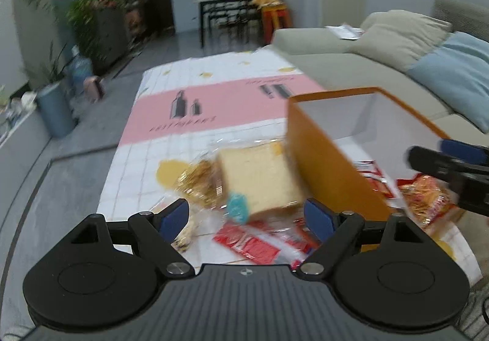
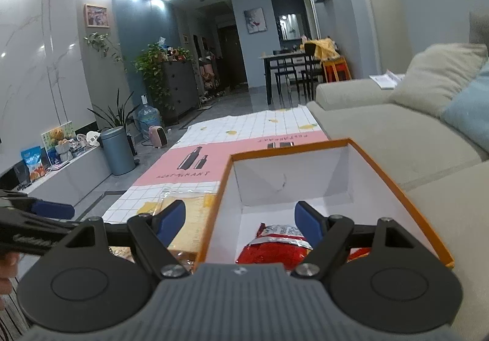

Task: Organize snacks
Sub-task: 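Move both open grippers out of the box back over the snack pile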

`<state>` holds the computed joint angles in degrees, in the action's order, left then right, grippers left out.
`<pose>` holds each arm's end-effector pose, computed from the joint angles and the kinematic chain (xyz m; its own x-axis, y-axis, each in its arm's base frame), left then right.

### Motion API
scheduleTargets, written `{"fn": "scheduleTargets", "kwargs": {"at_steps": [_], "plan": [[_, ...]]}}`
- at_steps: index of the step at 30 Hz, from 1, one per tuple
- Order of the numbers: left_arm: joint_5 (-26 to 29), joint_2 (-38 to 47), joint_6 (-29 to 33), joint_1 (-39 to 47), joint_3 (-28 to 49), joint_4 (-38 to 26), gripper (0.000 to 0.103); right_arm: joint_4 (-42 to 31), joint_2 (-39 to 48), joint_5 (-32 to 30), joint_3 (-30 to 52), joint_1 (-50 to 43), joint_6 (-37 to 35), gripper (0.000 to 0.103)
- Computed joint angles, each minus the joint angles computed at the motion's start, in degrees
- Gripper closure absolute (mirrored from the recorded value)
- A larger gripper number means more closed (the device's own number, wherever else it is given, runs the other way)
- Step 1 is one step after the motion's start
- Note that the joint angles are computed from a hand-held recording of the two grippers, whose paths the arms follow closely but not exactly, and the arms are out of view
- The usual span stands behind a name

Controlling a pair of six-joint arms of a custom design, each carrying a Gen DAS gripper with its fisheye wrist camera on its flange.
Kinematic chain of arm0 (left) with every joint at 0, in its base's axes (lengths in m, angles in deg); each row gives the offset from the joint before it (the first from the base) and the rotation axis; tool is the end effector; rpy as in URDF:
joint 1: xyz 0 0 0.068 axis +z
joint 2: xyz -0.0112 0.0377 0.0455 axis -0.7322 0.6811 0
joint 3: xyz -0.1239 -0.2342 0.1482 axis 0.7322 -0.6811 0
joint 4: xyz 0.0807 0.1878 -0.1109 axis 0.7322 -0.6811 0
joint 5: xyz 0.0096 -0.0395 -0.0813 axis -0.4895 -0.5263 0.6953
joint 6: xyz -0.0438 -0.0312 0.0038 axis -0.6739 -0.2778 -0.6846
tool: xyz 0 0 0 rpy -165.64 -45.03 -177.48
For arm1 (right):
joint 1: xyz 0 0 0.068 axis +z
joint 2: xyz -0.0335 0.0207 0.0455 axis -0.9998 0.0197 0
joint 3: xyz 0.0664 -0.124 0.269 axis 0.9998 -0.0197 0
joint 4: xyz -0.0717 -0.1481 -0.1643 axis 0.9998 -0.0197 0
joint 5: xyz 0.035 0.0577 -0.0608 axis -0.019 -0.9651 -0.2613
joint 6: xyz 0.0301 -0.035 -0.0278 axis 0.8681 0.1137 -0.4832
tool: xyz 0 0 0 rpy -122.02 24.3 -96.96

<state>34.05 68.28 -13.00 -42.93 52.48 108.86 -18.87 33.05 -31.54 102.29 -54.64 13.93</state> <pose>0.2995 0.0116 0.1760 -0.5760 0.2614 -0.7745 0.3415 0.9378 0.0626 0.2248 0.1325 0.1642 -0.3683 0.1921 -0.9096 0.0183 0.9797 0.1995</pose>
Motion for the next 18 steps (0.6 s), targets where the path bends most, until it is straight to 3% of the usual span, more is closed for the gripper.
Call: {"fn": "scheduleTargets", "kwargs": {"at_steps": [4,6,14,17,18], "plan": [[0.97,1.09,0.32,3.59,3.24,-3.7,0.003,0.52,1.03,2.08,1.62,2.68,-0.91,0.026],[1.72,1.66,-0.15,5.0,3.65,-3.27,0.003,-0.87,1.3,0.44,2.98,3.57,-1.34,0.026],[1.93,6.41,0.38,9.67,8.47,-5.22,0.003,-7.78,8.36,3.7,13.31,10.85,-5.97,0.027],[1.68,8.39,0.55,10.92,11.67,-8.48,0.003,-18.87,12.83,9.21,21.91,13.4,-7.39,0.039],[1.97,9.04,0.45,11.43,12.97,-9.88,0.003,-25.08,14.35,11.32,25.81,14.0,-6.65,0.05]]}}
